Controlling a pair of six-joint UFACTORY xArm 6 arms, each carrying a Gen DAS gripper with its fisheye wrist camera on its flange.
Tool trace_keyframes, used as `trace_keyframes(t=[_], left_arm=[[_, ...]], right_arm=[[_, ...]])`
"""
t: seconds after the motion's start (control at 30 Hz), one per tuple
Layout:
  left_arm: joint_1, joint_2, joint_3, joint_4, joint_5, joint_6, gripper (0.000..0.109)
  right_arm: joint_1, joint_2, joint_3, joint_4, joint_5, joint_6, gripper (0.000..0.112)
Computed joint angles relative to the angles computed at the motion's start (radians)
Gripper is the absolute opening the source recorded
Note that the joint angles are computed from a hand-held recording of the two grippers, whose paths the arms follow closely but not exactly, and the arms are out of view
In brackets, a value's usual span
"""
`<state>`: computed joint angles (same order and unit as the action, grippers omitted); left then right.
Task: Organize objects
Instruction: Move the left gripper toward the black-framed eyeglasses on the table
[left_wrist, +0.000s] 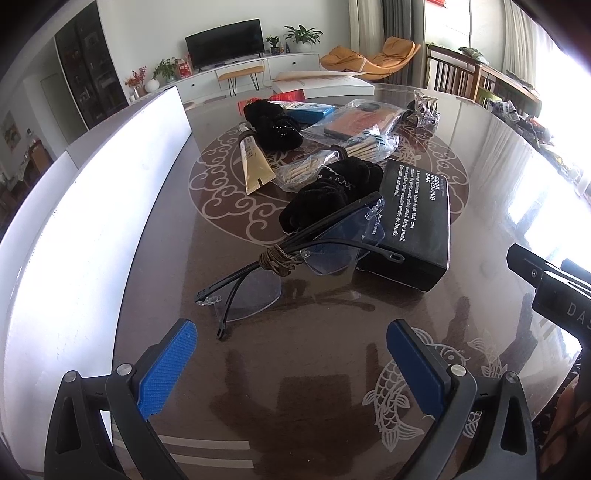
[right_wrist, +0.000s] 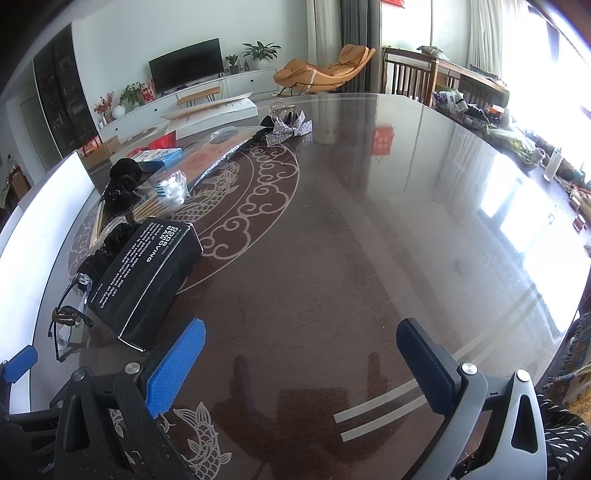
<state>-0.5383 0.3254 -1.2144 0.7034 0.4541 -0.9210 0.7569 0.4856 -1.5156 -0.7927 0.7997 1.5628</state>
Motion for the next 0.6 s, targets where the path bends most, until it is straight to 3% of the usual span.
trace_keyframes(t=[0.6], left_arm=[[0.001,0.003,0.003,0.0,-0.003,-0.001,0.103]], right_arm=[[-0.002,-0.001,0.003,0.014,-0.005,-0.01,0.103]])
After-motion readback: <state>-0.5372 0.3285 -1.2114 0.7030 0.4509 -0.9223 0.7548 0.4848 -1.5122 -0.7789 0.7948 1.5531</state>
